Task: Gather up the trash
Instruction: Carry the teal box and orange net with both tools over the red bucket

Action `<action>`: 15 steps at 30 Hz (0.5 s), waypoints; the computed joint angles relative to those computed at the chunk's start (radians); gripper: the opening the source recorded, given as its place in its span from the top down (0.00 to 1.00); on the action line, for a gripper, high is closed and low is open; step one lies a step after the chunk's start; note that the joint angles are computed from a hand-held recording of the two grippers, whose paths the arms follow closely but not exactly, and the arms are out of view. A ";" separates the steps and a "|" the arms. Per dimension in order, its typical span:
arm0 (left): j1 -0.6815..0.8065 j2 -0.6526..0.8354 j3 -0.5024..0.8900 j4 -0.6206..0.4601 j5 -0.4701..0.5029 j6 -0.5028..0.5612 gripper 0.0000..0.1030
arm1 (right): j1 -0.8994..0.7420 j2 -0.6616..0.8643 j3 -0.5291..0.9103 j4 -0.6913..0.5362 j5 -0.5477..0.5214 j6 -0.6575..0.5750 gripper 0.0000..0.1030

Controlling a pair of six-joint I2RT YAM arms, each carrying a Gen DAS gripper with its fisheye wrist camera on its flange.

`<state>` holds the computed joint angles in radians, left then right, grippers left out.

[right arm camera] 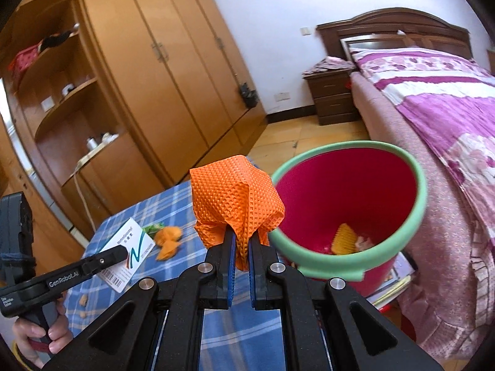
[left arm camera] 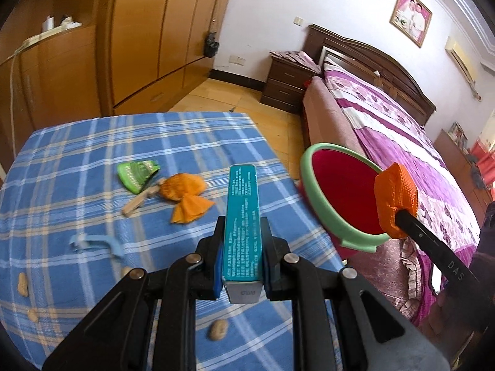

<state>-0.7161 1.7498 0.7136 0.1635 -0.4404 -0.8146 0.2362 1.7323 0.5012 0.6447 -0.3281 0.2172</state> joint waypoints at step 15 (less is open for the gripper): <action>0.011 0.250 0.357 -0.070 0.067 0.138 0.82 | -0.180 0.107 0.083 -0.006 -0.026 -0.016 0.93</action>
